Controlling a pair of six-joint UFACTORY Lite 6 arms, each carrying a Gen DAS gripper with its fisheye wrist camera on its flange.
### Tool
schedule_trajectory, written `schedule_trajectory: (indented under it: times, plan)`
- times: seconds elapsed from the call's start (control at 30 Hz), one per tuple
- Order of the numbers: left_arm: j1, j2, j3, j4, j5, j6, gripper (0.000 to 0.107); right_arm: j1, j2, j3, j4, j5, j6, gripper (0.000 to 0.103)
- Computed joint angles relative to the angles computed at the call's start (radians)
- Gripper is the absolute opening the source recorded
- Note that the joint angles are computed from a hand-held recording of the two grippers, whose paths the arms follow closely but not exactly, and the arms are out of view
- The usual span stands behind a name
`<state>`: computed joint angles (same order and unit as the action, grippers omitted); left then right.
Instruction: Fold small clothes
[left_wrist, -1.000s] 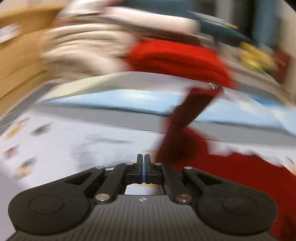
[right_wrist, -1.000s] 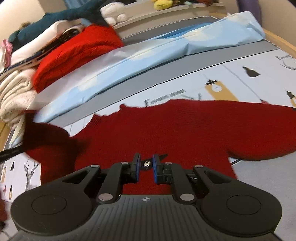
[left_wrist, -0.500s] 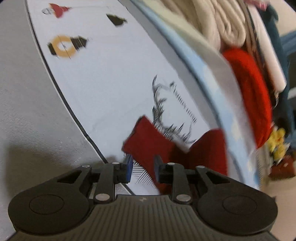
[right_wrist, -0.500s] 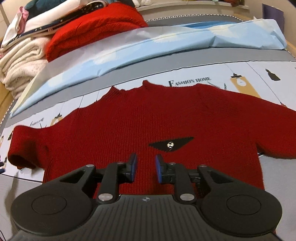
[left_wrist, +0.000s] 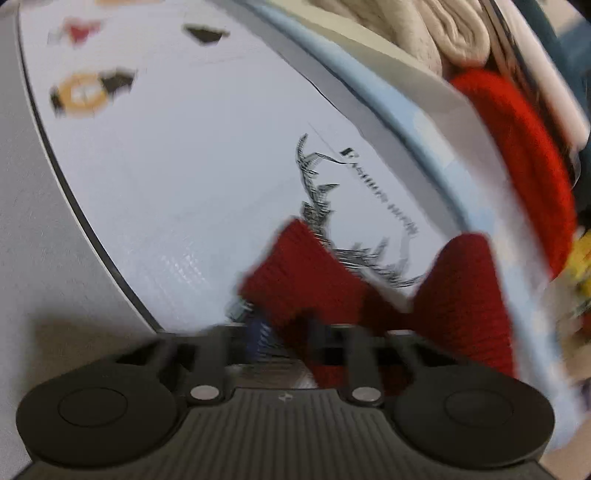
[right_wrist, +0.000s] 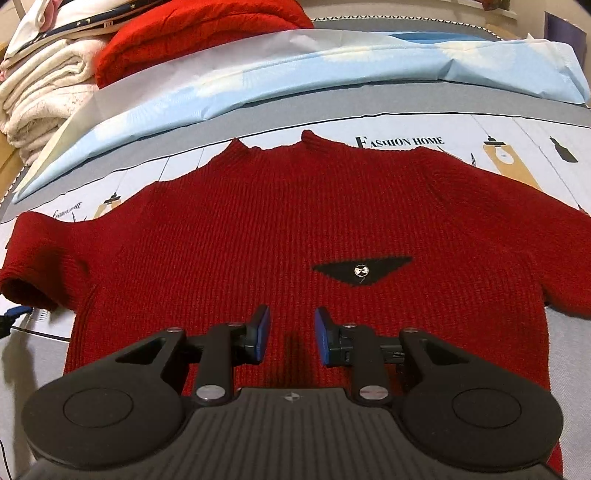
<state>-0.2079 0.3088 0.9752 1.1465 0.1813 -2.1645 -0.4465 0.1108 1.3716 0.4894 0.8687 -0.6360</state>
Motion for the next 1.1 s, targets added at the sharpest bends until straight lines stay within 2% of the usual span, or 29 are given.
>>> schedule_trajectory:
  times: [0.03,0.07,0.23,0.27,0.3,0.37,0.47,0.53,0.63,0.7,0.73,0.8,0.9,1.0,1.1]
  plan:
    - [-0.004,-0.008,0.007,-0.039,0.028,0.069,0.006,0.005,-0.001,-0.003,-0.002,-0.002,0.001,0.028]
    - [-0.017,-0.014,0.020,-0.040,0.098,0.096,0.005,0.007,-0.001,-0.005,-0.002,-0.003,-0.002,0.028]
    - [-0.042,-0.137,-0.013,0.100,0.621,0.133,0.005,0.022,-0.002,-0.012,-0.008,-0.009,0.004,0.028]
    - [-0.038,-0.149,-0.018,0.092,0.701,0.133,0.007,0.024,-0.002,-0.013,-0.009,-0.011,0.008,0.028]
    - [-0.019,-0.169,-0.026,0.060,0.740,0.131,0.007,0.025,-0.002,-0.014,-0.007,-0.010,0.010,0.028]
    - [0.024,-0.232,-0.061,0.009,0.696,0.120,0.008,0.027,-0.001,-0.013,-0.004,-0.008,0.010,0.028]
    - [-0.062,-0.249,-0.045,0.048,0.667,0.110,0.010,0.022,0.000,-0.010,0.002,0.000,0.005,0.028]
    - [-0.113,-0.236,-0.016,0.075,0.528,0.131,0.018,0.017,0.003,-0.008,0.003,0.003,0.004,0.028]
    - [-0.163,-0.141,0.047,0.071,0.268,0.194,0.020,0.003,0.020,0.004,0.008,0.019,0.005,0.028]
    - [-0.186,-0.045,0.104,-0.050,0.193,0.364,0.020,-0.007,0.029,0.010,0.011,0.028,0.010,0.028]
    - [-0.195,0.030,0.146,-0.144,0.204,0.468,0.020,-0.012,0.031,0.011,0.011,0.029,0.010,0.028]
    - [-0.207,0.114,0.196,-0.311,0.285,0.599,0.020,-0.025,0.038,0.017,0.009,0.031,0.004,0.028]
    - [-0.288,0.132,0.316,-0.365,0.427,0.678,0.020,-0.054,0.058,0.041,0.012,0.049,0.001,0.028]
    - [-0.393,0.098,0.348,-0.303,0.384,0.677,0.021,-0.090,0.083,0.079,0.024,0.073,-0.008,0.028]
    - [-0.454,0.117,0.377,-0.360,0.256,0.782,0.021,-0.122,0.107,0.117,0.030,0.088,-0.020,0.029]
